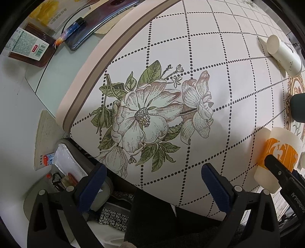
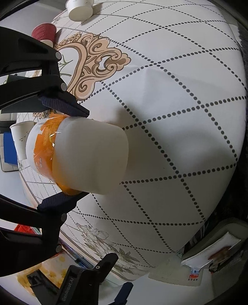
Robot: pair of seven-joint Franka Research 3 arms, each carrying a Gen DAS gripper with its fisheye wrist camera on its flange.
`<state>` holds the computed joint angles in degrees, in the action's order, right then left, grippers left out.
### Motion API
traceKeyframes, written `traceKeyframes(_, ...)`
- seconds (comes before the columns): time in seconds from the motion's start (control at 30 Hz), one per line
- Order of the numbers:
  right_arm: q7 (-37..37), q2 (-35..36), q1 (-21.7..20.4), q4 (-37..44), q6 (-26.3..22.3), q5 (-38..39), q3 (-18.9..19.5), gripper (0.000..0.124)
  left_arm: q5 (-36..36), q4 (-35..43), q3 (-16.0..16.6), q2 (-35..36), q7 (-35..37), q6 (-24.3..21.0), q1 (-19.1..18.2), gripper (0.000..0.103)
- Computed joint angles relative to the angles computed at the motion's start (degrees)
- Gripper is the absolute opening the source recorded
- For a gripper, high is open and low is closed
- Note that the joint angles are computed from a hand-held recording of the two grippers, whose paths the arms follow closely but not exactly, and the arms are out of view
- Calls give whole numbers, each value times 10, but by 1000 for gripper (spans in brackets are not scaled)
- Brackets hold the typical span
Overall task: Flip cup upside down
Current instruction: 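Lift the cup with the right gripper and turn it upside down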
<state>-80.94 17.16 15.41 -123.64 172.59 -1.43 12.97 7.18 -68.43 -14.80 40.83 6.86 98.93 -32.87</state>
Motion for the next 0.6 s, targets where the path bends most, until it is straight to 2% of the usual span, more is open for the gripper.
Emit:
traceKeyframes(0.2,57,-5,26,1,-5,-7,-22,75,5,27,3,11,10,-20,-4,102)
traceKeyframes(0.4,166,-8,67,5,-4,-48,-63,75,18,99,11,44,28,-66,-17,102)
traceKeyframes(0.53,285,-11,108,13,-9,-101,-112,75,27,171,19,80,43,-107,-32,102)
traceKeyframes(0.6,378,-10,143,22,-21,-146,-149,75,30,215,25,103,53,-129,-41,102)
